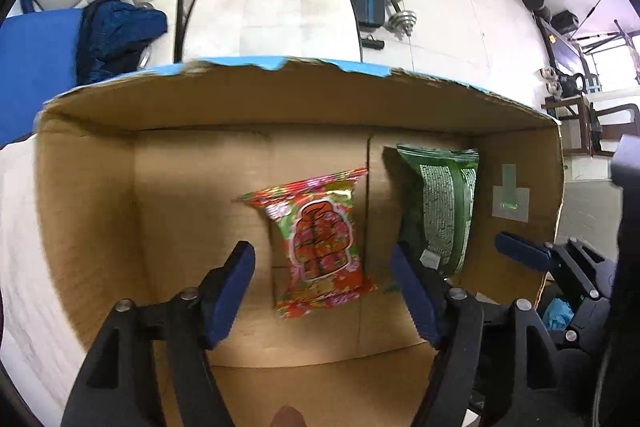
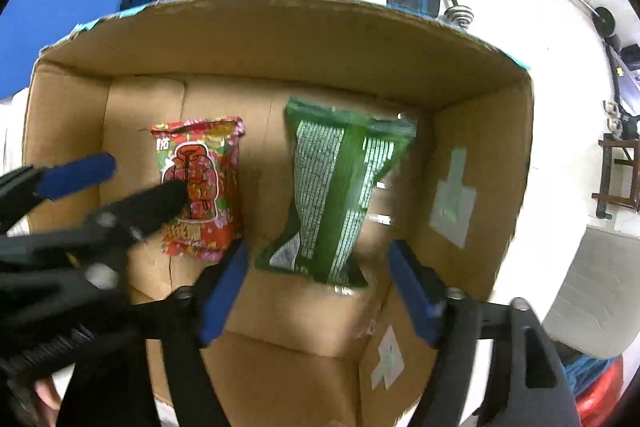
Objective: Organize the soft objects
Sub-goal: 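Carry both bags over the box and open both tools to drop them, then grasp the yellow tissue pack with left tool while right tool grasps lavender sock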
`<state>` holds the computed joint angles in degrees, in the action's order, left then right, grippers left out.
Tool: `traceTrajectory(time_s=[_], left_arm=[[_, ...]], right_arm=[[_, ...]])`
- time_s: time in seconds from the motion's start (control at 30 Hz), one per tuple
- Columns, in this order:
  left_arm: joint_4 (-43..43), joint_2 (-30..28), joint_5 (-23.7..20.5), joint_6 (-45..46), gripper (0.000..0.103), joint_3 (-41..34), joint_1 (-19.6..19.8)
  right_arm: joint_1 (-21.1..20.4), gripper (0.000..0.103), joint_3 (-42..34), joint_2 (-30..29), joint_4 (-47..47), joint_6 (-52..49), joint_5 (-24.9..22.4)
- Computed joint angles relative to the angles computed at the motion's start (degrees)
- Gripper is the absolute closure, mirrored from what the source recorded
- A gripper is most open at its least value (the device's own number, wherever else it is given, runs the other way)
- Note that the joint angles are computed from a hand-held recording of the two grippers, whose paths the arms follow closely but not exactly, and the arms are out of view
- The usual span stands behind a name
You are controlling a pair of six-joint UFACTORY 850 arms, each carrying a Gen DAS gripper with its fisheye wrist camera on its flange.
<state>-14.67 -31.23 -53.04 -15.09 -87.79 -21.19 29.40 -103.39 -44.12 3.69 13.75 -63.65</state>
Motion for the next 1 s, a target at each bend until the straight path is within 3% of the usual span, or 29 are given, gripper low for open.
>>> traceTrajectory(time_s=[0.1, 0.2, 0.37, 0.5, 0.67, 1.0], left_arm=[[2.34, 3.85, 2.15, -2.03, 0.016, 3.99, 0.2], [6.53, 7.42, 4.1, -4.99, 0.002, 7.69, -0.12], [14.25, 13.84, 7.92, -10.28, 0.001, 14.0, -1.67], [18.35, 17.9, 9.52, -13.27, 0.001, 17.5, -3.35], [28.69, 24.24, 9.17, -23.17, 0.001, 21.87, -6.8], [36.02, 35.46, 8.41, -34.76, 0.001, 26.41, -11.49]], right_arm=[[0.51, 0.017, 5.1, 3.72, 0.49, 1.8, 2.37], [1.29, 0.002, 10.93, 8.29, 0.41, 4.37, 6.0], [3.6, 0.0, 18.76, 14.97, -2.39, 11.07, 11.92], [6.62, 0.0, 22.36, 19.56, -6.69, 16.8, 13.68], [9.0, 0.0, 25.68, 24.21, -9.66, 22.7, 17.01], [14.99, 0.0, 30.0, 33.44, -16.65, 30.01, 18.19]])
